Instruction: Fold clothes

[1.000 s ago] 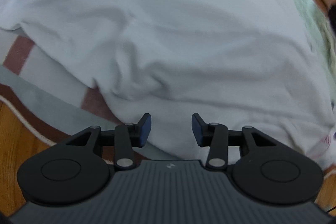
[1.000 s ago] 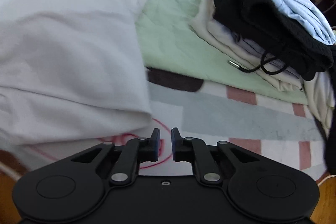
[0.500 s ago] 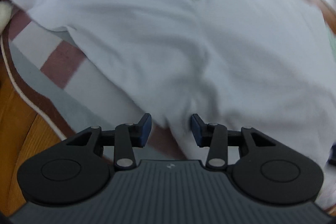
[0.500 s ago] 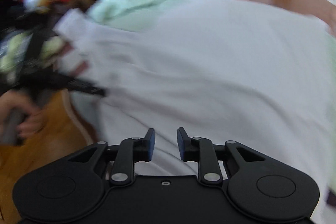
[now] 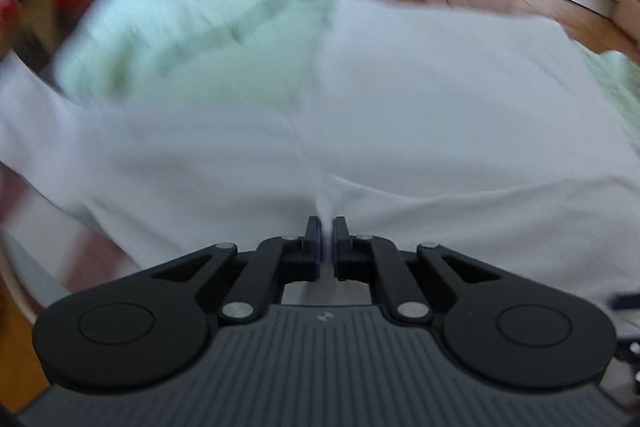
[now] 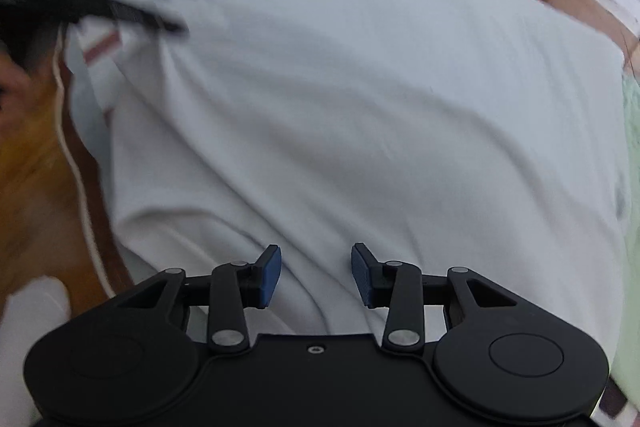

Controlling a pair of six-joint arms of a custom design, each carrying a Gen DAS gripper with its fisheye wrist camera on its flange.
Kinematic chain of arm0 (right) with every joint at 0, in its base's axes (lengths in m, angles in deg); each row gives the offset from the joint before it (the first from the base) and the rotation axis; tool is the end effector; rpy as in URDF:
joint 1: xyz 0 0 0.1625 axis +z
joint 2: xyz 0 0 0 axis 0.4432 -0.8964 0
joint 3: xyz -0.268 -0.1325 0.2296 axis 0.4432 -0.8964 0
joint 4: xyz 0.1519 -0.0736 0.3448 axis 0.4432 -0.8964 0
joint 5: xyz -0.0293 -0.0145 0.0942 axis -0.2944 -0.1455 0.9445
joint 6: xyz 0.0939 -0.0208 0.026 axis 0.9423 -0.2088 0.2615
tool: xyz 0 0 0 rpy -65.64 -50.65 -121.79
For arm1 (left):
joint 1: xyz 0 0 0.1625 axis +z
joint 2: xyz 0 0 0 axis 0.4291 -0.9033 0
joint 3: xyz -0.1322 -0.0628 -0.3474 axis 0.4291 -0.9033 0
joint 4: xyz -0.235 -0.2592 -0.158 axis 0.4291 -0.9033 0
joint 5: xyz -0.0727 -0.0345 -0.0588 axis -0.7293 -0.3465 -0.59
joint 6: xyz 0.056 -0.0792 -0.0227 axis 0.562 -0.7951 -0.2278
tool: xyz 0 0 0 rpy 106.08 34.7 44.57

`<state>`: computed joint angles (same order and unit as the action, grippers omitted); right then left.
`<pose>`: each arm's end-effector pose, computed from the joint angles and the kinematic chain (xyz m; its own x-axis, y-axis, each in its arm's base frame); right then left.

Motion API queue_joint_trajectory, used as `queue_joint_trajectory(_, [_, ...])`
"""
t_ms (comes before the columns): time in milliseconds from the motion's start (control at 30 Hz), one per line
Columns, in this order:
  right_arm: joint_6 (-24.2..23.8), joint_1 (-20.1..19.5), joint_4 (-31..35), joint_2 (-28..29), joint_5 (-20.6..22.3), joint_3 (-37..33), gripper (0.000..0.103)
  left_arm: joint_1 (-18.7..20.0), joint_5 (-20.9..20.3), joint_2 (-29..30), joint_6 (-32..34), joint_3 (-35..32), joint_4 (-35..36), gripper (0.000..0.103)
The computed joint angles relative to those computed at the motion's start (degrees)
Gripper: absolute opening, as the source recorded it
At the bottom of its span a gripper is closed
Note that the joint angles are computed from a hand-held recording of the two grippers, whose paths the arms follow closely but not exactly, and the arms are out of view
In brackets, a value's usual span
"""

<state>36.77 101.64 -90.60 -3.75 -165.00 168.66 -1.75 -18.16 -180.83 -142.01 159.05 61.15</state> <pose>0.4240 -0.3882 0.0072 -0.3387 -0.8907 0.3033 -0.8801 0.4139 0.2327 -0.0765 -0.2686 0.3704 -0.4763 -0.5646 -0.6740 0.2799 0.6293 -0.7250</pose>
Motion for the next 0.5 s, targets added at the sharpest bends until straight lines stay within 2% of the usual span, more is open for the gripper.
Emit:
queue_joint_trajectory(33, [0.4,0.0,-1.0,-0.2,-0.8,0.7,0.045,1.8,-1.5,4.2,-4.0,-1.3,3.8,0.016])
queue_joint_trajectory(67, [1.2,0.0,-0.8,-0.6,-0.6,0.9,0.048,2.9,-3.1,5.9,-5.6,-1.9,5.3,0.029])
queue_joint_trajectory(100, [1.9,0.1,0.3,-0.6,-0.7,0.5,0.049,3.5,-3.9,5.3,-4.8,-2.0,4.3,0.035])
queue_joint_trajectory(167, [2.8,0.3,2.8,-1.0,-0.2,-0.5,0.049,3.3,-4.9,-1.1,-4.3,-1.7,0.4,0.036])
queue_joint_trajectory(233, [2.7,-0.2,6.1,-1.9,3.8,-2.1,0.049,2.9,-6.0,-7.3,-7.6,-2.2,-0.9,0.044])
queue_joint_trajectory(333, [2.9,-0.9,6.4,-3.1,9.6,-3.9,0.050,0.2,-8.4,-13.5,-17.3,-4.7,4.4,0.045])
queue_joint_trajectory(367, [3.0,-1.0,6.6,-3.0,11.0,-4.8,0.050,0.1,-8.7,-14.9,-19.5,-5.9,6.3,0.050])
queue_joint_trajectory(500, [3.5,-1.2,4.9,-1.4,12.9,-7.0,0.050,3.4,-7.5,-19.9,-27.1,-10.5,9.7,0.052])
